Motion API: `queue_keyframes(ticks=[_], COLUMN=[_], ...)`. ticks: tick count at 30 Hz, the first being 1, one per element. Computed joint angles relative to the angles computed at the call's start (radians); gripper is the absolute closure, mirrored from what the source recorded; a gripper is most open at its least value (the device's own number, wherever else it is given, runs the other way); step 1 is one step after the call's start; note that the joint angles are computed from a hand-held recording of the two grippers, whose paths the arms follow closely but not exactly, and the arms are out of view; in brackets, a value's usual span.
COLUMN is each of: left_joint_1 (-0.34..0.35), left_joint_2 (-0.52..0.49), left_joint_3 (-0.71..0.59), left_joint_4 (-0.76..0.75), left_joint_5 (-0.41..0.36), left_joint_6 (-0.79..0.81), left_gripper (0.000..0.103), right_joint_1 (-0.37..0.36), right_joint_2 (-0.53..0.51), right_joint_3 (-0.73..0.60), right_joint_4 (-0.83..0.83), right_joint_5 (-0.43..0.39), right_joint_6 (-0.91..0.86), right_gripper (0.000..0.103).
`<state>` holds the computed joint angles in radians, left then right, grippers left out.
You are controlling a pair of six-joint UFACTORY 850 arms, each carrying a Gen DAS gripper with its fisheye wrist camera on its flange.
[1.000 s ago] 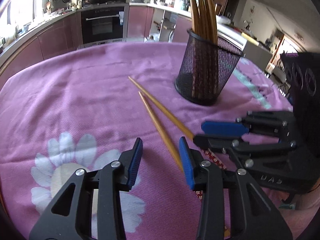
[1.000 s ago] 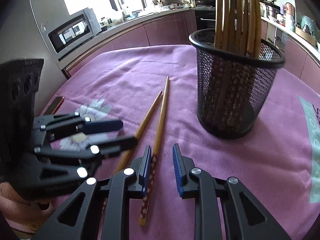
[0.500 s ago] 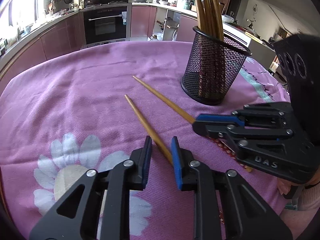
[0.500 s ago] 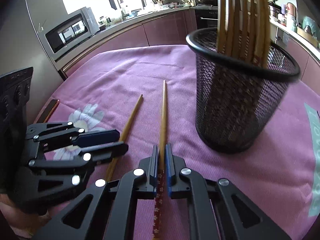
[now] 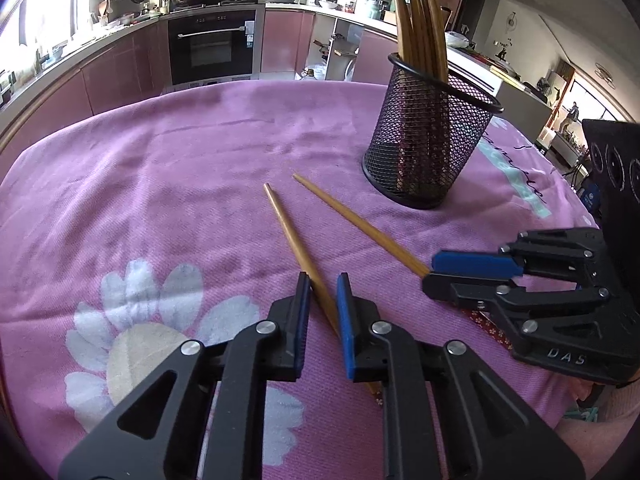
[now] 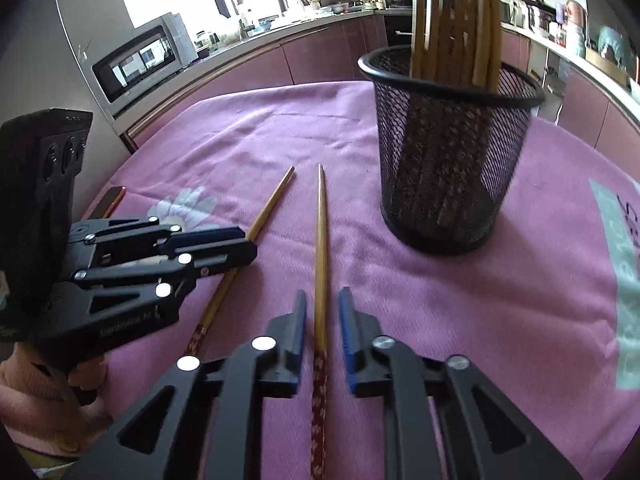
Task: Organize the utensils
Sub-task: 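Close the right gripper on the red-patterned chopstick and lift it, then carry the chopstick upright over the black mesh cup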
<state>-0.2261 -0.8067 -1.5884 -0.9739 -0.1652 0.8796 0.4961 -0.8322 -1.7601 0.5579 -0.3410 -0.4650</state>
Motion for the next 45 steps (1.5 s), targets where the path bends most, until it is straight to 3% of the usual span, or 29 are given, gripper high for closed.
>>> queue_keyframes(ticks=[2, 7, 12, 15, 27, 35, 45], left_joint_1=[-0.003, -0.006, -0.008, -0.01, -0.008, -0.004, 0.007], left_joint_2=[-0.003, -0.012, -0.018, -0.019, -0.015, 0.005, 0.06], left_joint_3=[-0.005, -0.019, -0.028, -0.03, -0.024, 0.0, 0.051], left_joint_4=[0.044, 0.117, 0.143, 0.165, 0.111, -0.039, -0.459], left_joint_5=[0.004, 0.01, 0.012, 0.017, 0.021, 0.023, -0.016], left_joint_6=[-0.041, -0.111, -0.146, -0.176, -0.16, -0.015, 0.402], left_gripper=[0.088, 0.087, 0.088, 0.089, 0.095, 0.095, 0.096], right_joint_1=[0.009, 0.02, 0.015, 0.007, -0.017, -0.026, -0.036], right_joint_2=[-0.018, -0.072, -0.082, -0.083, -0.03, 0.023, 0.093], right_joint_3=[-0.03, -0.117, -0.134, -0.133, -0.054, 0.02, 0.106], right_joint_4=[-0.07, -0.194, -0.21, -0.154, 0.133, 0.387, 0.66], right_joint_5=[0.006, -0.011, -0.011, -0.013, 0.005, 0.014, 0.029], right_joint_6=[0.048, 0.14, 0.163, 0.127, -0.114, -0.354, -0.632], right_gripper=[0.079, 0.079, 0.092, 0.098, 0.098, 0.098, 0.098])
